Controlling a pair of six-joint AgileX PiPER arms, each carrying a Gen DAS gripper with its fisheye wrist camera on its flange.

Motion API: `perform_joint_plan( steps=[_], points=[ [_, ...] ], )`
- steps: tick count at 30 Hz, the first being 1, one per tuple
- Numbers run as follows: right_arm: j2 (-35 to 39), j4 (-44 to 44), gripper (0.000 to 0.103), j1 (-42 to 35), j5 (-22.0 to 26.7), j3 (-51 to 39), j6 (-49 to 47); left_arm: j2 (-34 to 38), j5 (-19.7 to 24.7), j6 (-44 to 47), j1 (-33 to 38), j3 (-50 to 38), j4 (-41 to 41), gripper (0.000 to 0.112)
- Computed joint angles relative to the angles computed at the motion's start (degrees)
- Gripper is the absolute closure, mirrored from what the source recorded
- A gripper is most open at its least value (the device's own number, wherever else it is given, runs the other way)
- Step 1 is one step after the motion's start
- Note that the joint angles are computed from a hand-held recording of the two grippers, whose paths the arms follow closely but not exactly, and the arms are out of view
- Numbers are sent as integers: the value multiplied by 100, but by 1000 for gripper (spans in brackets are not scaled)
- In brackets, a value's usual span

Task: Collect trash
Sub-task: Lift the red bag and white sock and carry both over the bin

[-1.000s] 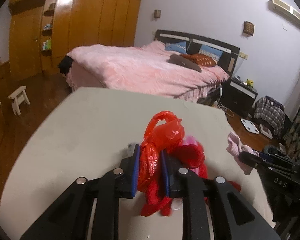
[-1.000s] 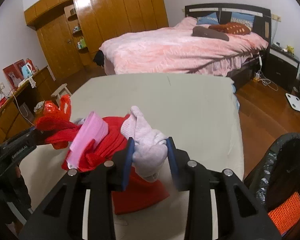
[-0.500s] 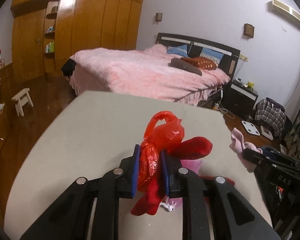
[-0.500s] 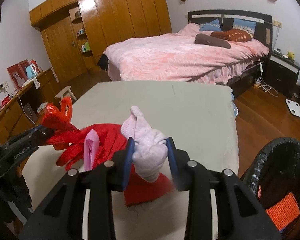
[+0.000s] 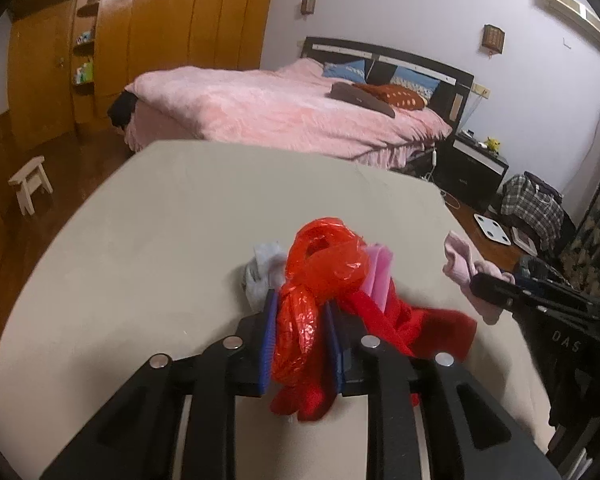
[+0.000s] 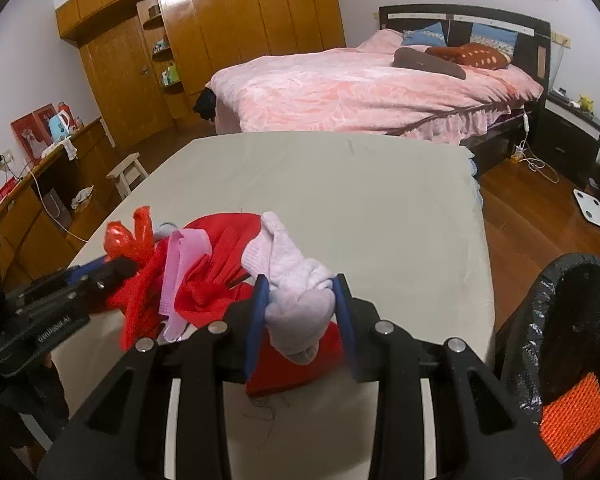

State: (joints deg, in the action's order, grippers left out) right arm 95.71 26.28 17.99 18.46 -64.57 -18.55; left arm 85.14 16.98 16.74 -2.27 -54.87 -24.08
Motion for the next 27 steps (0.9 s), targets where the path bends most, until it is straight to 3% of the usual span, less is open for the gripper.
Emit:
perform_joint_plan(
  steps=[2, 4, 9, 11, 12, 13, 22, 27],
  points=[
    [3, -46, 71, 14, 11, 13, 32, 53, 45, 121, 22, -6, -142, 89],
    [13, -89, 71, 15, 37, 8, 72, 84, 130, 345, 81, -41, -370, 78],
    [-4, -45, 71, 7, 25, 17, 18, 90, 156, 289, 86, -109, -286, 76],
    [-21, -9, 71, 1, 21, 27, -33, 87, 130, 213, 68, -108, -172, 78],
    [-35, 7, 71, -2, 17, 38, -52, 60, 97, 130, 52, -90, -78, 89],
    [-46, 2, 71, -3, 26, 32, -47, 43, 107, 79, 45, -101, -17, 92],
    [-349, 70, 71, -43, 37, 61, -94, -428, 111, -28, 163, -137, -142, 92],
    [-568, 38, 71, -57, 113, 40, -22, -673, 52, -856, -55, -235, 713, 92]
  ],
)
